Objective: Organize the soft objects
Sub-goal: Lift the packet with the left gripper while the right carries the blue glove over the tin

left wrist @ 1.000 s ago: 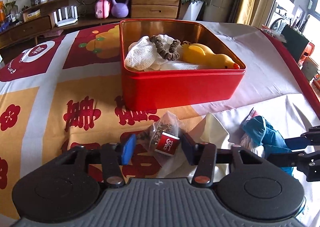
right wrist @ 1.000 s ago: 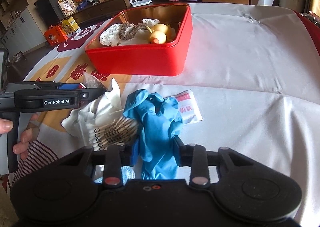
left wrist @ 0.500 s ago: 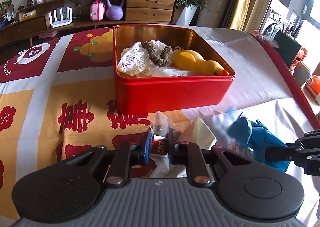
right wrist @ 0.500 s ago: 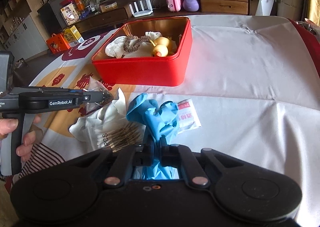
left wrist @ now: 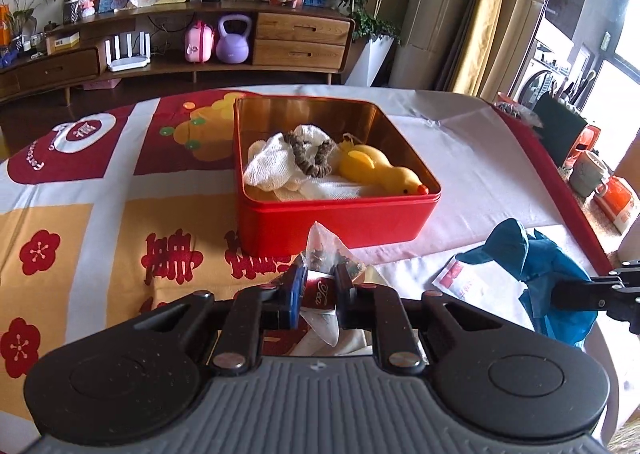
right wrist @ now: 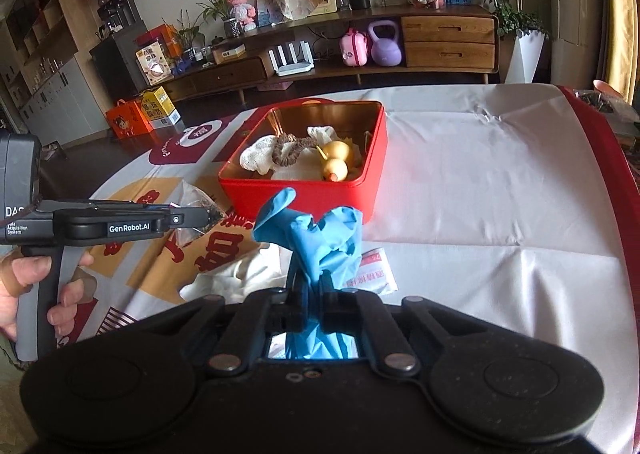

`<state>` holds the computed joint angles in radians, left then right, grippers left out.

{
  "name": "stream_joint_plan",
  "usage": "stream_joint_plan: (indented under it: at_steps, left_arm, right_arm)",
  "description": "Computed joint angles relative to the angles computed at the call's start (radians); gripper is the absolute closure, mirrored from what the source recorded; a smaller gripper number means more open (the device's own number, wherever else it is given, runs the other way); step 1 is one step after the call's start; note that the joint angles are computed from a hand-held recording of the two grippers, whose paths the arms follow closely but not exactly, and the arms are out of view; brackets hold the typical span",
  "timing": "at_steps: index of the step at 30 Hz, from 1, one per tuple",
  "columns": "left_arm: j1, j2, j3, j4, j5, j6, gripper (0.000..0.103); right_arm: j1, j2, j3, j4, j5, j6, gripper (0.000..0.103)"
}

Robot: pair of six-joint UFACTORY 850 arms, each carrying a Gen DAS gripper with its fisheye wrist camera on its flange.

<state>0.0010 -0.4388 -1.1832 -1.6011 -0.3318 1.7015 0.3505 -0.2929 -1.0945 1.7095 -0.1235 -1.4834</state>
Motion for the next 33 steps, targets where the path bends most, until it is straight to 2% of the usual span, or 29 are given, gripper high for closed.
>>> stream_joint_plan:
  at_steps: [8, 15, 25, 33]
  left_arm:
    - [0.001, 0.071, 0.029, 0.003, -0.018, 0.015, 0.087]
    - [0.002, 0.084, 0.007, 0.005, -0.034, 0.007, 0.087]
    - [-0.013, 0.041, -0.064, 0.047, -0.029, -0.028, 0.087]
    - [-0.022, -0.031, -0.153, 0.095, -0.007, -0.089, 0.087]
  right_arm:
    - [0.004, 0.039, -0.008, 0.086, 0.002, -0.100, 0.099]
    - [0.009, 0.023, -0.064, 0.007, 0.014, -0.033, 0.099]
    - [0.011, -0.084, -0.223, -0.492, 0.000, 0.454, 0.099]
    - [0.002, -0.198, -0.370, -0.799, -0.029, 0.757, 0.099]
